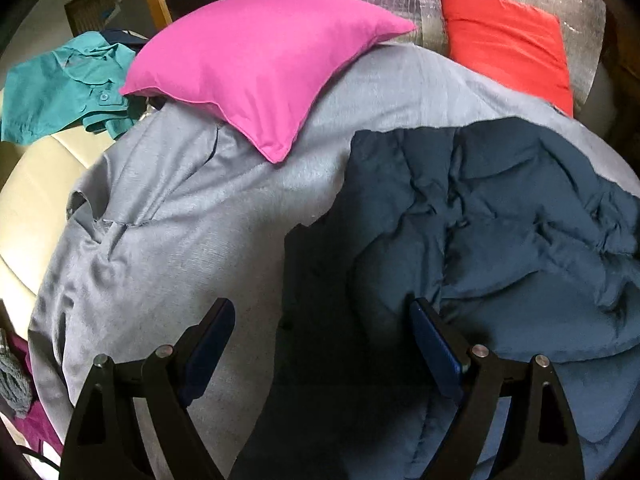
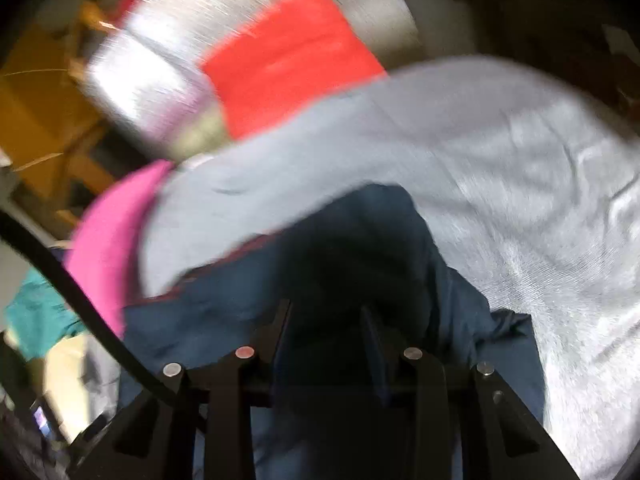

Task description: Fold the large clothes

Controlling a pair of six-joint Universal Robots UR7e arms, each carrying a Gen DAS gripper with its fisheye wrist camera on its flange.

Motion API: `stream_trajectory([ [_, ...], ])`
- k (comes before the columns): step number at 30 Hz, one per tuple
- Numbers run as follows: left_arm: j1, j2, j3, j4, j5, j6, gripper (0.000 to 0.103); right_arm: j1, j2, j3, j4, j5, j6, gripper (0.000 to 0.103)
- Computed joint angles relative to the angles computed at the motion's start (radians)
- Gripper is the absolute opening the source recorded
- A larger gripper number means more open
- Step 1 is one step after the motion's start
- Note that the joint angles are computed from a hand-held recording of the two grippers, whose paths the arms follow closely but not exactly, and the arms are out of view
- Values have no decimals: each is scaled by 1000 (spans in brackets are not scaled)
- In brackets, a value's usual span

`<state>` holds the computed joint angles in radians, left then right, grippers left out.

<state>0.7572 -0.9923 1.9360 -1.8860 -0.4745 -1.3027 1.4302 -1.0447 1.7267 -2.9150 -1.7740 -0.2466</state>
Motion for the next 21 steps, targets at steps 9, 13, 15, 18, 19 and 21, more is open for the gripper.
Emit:
stream_trajectory([
  [9, -6, -78, 25, 91, 30, -118, 89, 68, 15, 32, -76, -11, -106, 38],
  [13, 10, -103, 30, 158, 13, -174, 89, 146, 34, 58, -29, 63, -183, 38],
  [15, 18, -113, 41, 141, -5, -164, 89, 190, 73, 40, 25, 73, -191, 38],
  [18, 26, -125, 54, 94, -15, -130, 89, 234, 152, -17, 111, 55, -145, 38],
  [19, 24, -124, 53, 98, -15, -128, 89, 242, 187, -47, 127, 32, -115, 38],
  [21, 21, -116, 48, 107, -15, -120, 89, 249, 255, -100, 113, -28, -61, 39],
])
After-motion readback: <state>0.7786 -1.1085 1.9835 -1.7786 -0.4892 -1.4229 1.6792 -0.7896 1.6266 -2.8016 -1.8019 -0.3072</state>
